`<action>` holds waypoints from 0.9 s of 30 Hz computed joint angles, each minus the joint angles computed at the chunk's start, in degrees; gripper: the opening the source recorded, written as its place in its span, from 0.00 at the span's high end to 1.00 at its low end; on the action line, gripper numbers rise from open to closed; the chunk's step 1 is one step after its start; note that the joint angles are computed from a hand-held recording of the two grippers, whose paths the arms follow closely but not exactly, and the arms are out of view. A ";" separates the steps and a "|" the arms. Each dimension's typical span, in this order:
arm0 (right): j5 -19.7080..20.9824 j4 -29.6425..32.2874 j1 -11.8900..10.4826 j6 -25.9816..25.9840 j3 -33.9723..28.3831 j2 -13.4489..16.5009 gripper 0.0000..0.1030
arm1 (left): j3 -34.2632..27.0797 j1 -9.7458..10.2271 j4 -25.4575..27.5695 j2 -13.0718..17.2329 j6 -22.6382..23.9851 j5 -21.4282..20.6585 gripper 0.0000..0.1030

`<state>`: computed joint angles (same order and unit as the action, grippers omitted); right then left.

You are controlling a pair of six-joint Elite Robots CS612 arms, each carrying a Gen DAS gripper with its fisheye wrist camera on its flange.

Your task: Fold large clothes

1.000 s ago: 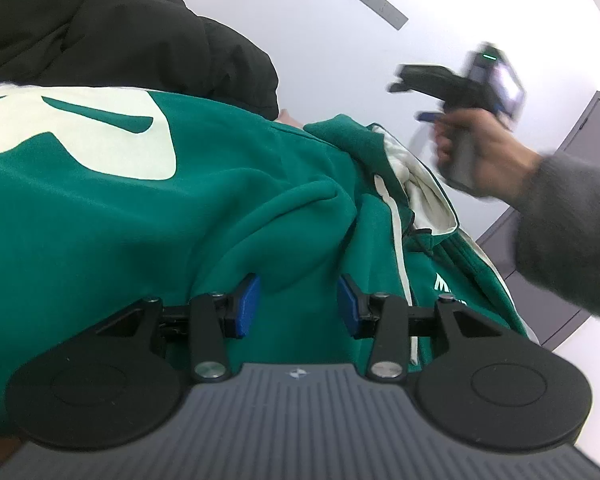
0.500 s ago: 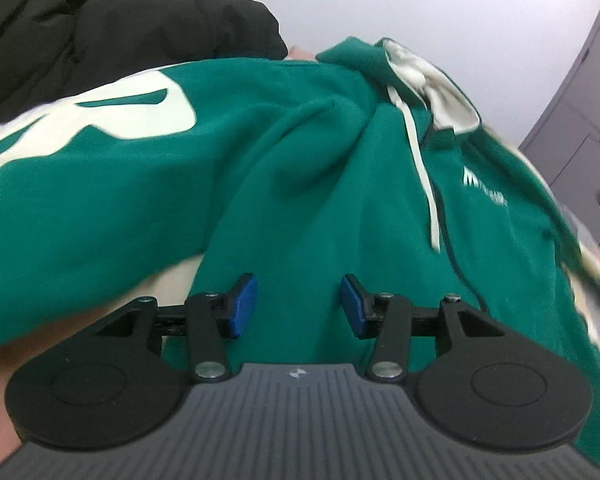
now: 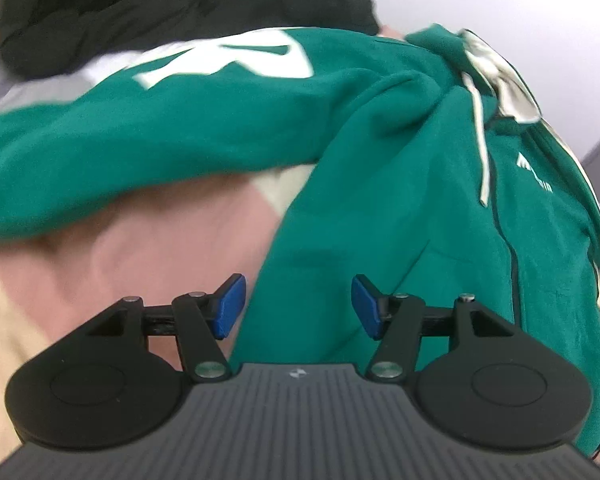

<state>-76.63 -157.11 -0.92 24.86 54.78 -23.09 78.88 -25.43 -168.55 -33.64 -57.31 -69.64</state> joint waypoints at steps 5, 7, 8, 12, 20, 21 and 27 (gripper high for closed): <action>3.30 0.99 -0.78 4.91 -0.26 1.20 0.27 | 0.66 -0.39 1.30 -0.78 -4.73 0.22 0.38; 5.08 0.91 -0.68 2.79 -0.11 1.17 0.27 | 0.72 -0.61 1.56 -0.89 -5.25 0.76 0.38; 7.50 0.82 -0.82 1.88 -0.06 1.23 0.28 | 0.78 -0.68 1.52 -0.93 -5.39 0.86 0.38; 9.83 0.45 -0.50 -2.51 1.56 0.30 0.56 | 1.01 -0.92 0.70 -1.01 -4.97 1.43 0.38; 9.95 -0.93 -0.57 -10.79 4.19 -2.89 0.92 | 2.53 -1.32 -5.39 -1.32 -2.40 1.92 0.38; 9.69 -0.97 -0.64 -12.63 4.66 -3.51 0.92 | 2.58 -1.45 -6.33 -1.29 -1.74 2.01 0.38; 3.54 0.92 -1.12 -17.05 5.09 -4.88 0.92 | 1.67 -2.12 -9.96 -0.65 4.08 2.36 0.38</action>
